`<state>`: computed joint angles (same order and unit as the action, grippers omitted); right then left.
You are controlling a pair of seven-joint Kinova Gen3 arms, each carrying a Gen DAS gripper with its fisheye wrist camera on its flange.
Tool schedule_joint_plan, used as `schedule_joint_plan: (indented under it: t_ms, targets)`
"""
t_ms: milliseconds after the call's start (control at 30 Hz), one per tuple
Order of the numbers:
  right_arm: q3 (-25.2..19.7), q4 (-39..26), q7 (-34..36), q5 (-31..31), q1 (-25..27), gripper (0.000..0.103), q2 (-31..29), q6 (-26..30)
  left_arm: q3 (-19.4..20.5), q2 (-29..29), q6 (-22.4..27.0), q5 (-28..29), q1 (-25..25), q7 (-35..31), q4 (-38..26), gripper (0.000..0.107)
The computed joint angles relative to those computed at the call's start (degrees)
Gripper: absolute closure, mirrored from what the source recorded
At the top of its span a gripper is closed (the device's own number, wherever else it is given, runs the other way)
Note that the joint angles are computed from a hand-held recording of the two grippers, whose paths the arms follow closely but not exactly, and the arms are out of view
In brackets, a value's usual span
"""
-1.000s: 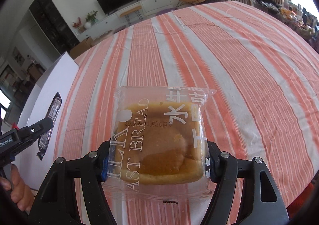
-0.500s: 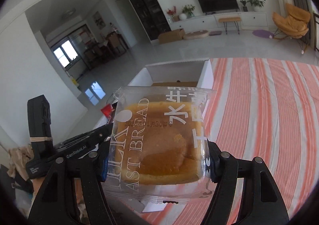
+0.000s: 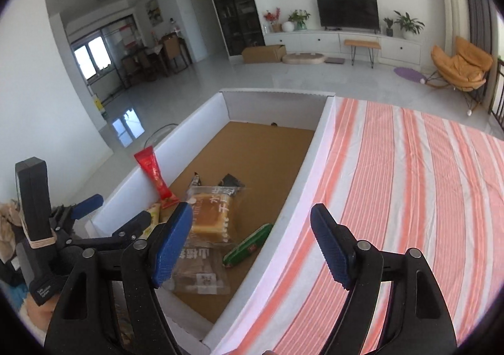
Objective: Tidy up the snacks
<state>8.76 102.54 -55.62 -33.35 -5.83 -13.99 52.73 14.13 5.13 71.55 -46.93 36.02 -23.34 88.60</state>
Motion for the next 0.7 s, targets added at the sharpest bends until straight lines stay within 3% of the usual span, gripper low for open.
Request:
schedule_joint_plan:
  t_ms: [100, 200, 367, 700]
  targets:
    - [-0.2, 0.2, -1.5, 1.4, 0.7, 0.022, -0.4, -0.6, 0.3, 1.8, 4.4, 0.2, 1.4, -0.1, -3.5, 0.007]
    - [-0.7, -0.1, -3.8, 2.8, 1.2, 0.022, -0.5, -0.7, 0.1, 1.4, 4.6, 0.8, 2.2, 0.2, -4.2, 0.007]
    - [-1.3, -0.1, -5.5, 5.4, 1.1, 0.021, -1.9, 0.6, 0.8, 2.4, 9.6, -3.2, 5.5, 1.8, -6.0, 0.007]
    - [-6.4, -2.7, -13.7, 14.0, -1.0, 0.021, -2.3, 4.6, 0.1, 1.7, 13.0, -1.5, 6.2, 0.7, -7.0, 0.007]
